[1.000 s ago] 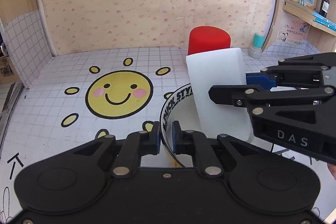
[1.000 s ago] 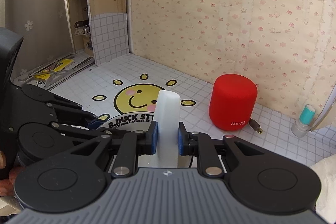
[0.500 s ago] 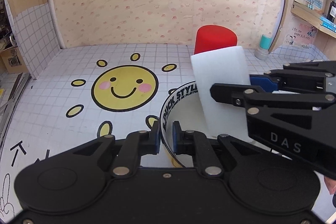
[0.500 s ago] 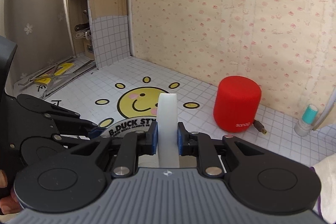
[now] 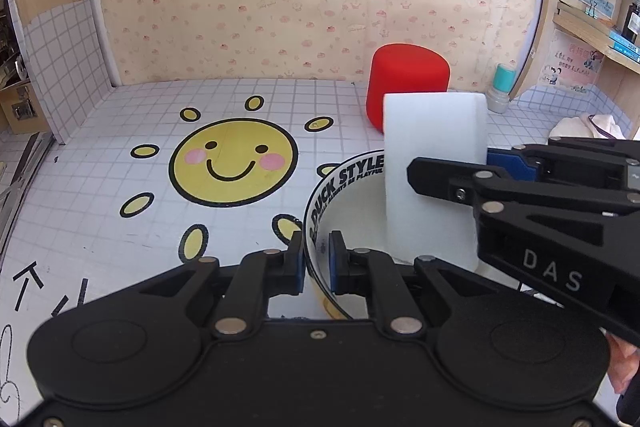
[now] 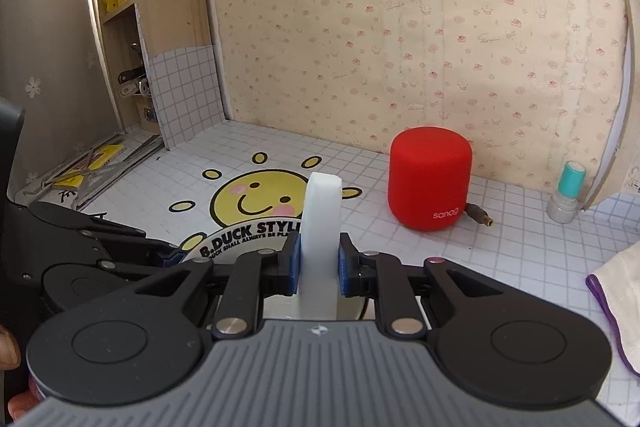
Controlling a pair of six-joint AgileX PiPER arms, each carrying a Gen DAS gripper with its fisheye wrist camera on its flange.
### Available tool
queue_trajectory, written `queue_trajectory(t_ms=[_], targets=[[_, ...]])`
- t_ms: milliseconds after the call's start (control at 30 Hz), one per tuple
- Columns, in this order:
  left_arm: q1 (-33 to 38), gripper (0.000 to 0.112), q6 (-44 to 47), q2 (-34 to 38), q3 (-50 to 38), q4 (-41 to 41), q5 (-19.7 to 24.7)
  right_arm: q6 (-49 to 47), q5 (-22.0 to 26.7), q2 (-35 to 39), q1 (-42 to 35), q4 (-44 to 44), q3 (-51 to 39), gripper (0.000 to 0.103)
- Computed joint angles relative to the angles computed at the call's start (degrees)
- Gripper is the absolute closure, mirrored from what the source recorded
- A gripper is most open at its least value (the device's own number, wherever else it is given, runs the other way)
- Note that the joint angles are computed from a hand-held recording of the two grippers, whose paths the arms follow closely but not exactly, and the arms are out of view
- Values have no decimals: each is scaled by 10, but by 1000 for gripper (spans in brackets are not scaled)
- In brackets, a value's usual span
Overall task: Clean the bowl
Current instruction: 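Rub the white sponge along the bowl's inner wall with the right gripper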
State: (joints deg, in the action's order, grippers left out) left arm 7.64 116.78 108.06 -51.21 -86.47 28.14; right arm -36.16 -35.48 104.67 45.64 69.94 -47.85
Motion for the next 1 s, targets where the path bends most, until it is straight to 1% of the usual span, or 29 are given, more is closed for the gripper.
queue_trajectory(t_ms=[133, 267, 333, 467, 533, 633, 800, 933, 1000], targets=[[2, 98, 13, -2, 5, -3, 5, 52, 35, 3, -26, -89, -3, 83], [14, 96, -14, 8, -13, 31, 30, 53, 43, -6, -28, -105, 7, 83], [18, 96, -9, 9, -21, 33, 37, 66, 44, -11, -29, -117, 16, 83], [26, 96, -19, 21, -55, 72, 74, 86, 35, -19, -27, -129, 34, 83], [25, 93, -11, 26, -67, 84, 84, 95, 35, -23, -26, -134, 40, 83], [15, 92, 1, 34, -78, 95, 80, 80, 32, -26, -21, -118, 41, 83], [13, 95, -54, 55, -112, 146, 100, 63, 26, -31, -9, -85, 43, 83], [14, 95, -55, 53, -104, 132, 95, 40, 14, -34, 4, -43, 42, 83], [13, 96, -49, 47, -93, 119, 86, 16, 9, -31, 9, -7, 35, 83]])
